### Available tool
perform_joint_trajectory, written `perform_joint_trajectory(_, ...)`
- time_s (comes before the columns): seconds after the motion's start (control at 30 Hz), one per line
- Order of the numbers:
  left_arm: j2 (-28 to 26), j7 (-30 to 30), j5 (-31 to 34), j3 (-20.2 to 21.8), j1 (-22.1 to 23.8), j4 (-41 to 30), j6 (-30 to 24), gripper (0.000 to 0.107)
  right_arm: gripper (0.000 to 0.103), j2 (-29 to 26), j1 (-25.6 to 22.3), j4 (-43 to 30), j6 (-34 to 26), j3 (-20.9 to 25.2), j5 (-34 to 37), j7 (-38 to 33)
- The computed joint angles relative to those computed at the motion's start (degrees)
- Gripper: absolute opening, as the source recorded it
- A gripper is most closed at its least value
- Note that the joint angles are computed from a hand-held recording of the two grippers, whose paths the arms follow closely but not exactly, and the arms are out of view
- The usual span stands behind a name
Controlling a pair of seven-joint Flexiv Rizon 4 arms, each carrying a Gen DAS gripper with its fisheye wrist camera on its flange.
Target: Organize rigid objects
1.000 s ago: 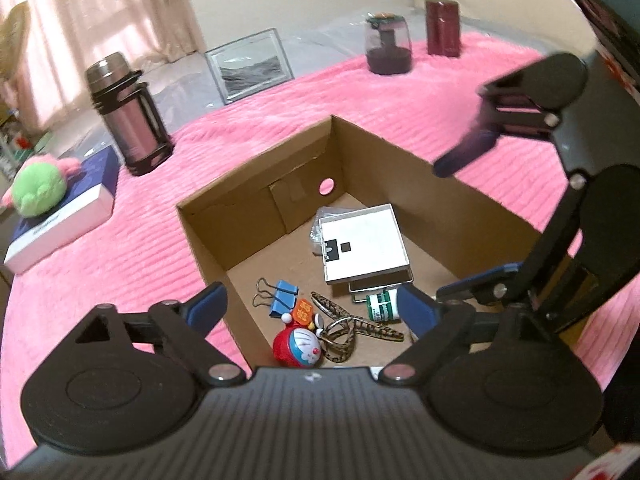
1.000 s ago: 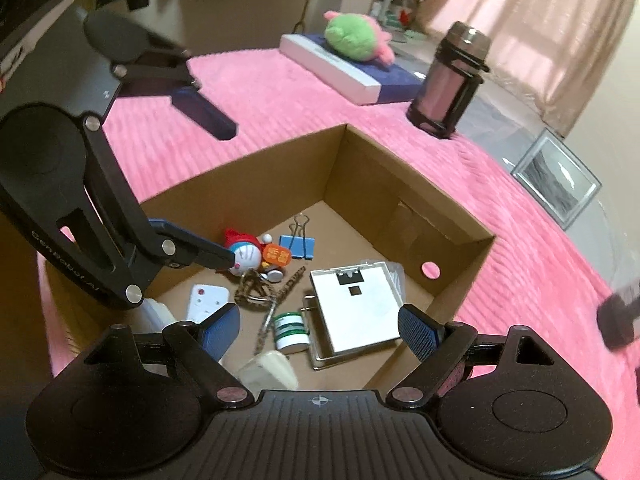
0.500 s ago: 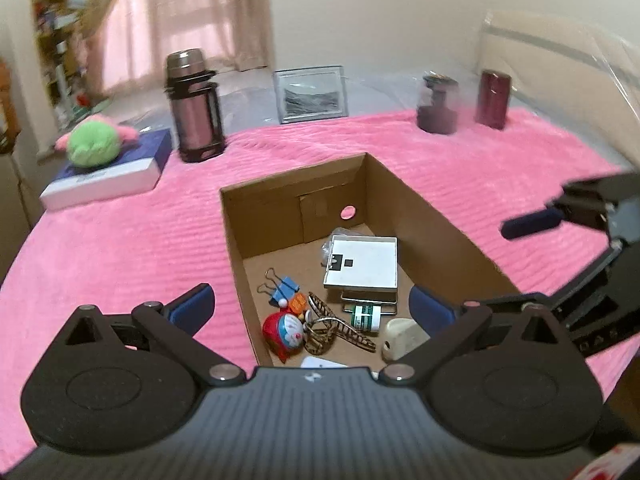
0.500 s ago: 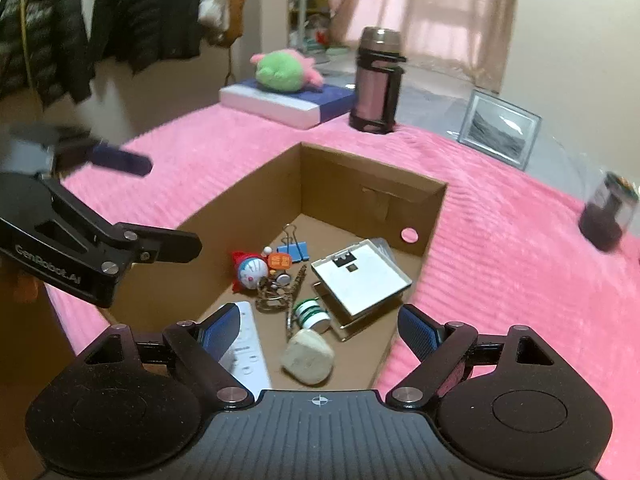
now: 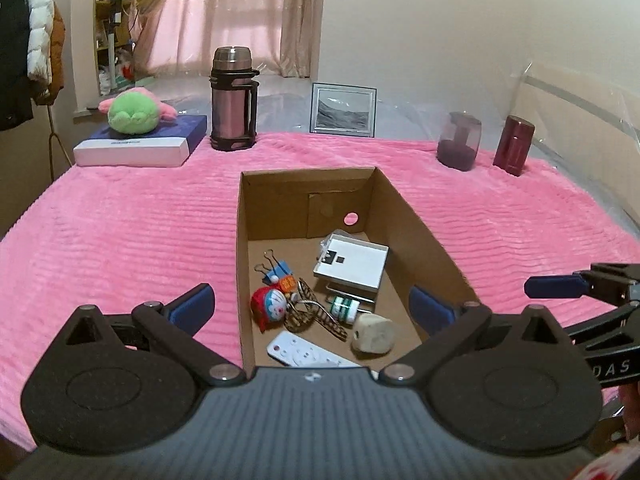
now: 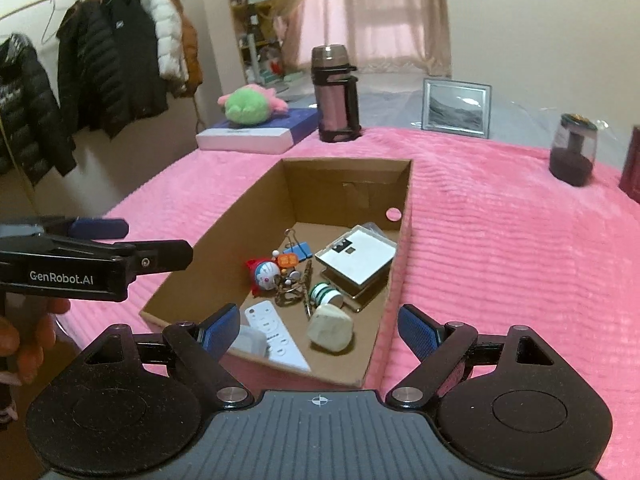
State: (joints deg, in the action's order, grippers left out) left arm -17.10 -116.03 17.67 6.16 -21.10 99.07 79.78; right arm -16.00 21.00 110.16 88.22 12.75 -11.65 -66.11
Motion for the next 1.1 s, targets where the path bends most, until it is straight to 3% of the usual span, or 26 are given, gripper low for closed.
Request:
perform_joint_trajectory(0.17, 1.7, -5.53, 3.18, 1.69, -1.97, 1.18, -0.59, 0.101, 0.083, 2.8, -0.33, 3.18, 1.53, 0.9, 1.79, 1.25)
perform_joint_trajectory(0.33, 3.64, -12.0, 7.89, 2.28, -3.13, 2.51, -1.76, 0.101, 0.083, 5.59, 1.51, 6.72, 1.5, -1.26, 0.69, 6.45)
perform_joint_trajectory(0.63, 6.38, -19.74, 12.9, -1.0, -1.71, 5.08, -5.93, 0.101, 0.083, 8.73, 0.91, 11.28, 2.24, -0.94, -0.84, 10.82)
perform_joint_trajectory(0.8, 8.15, -22.27, 15.18, -3.18, -0.99, 6.6, -8.31, 0.102, 0.083, 9.63, -0.13, 11.99, 1.64, 1.08, 2.09, 9.71)
perform_joint_trajectory(0.97, 9.75, -23.73, 16.15, -5.17, -0.06, 8.49, -9.62, 0.102, 0.083, 11.1, 1.18, 14.15, 2.21, -0.86, -1.97, 13.44)
perform_joint_trajectory(1.1, 10.84, -24.99, 17.36, -6.36, 0.34, 9.49, -10.7, 0.102, 0.083, 12.38, 1.96, 16.56, 3.63, -3.03, -9.21, 19.15)
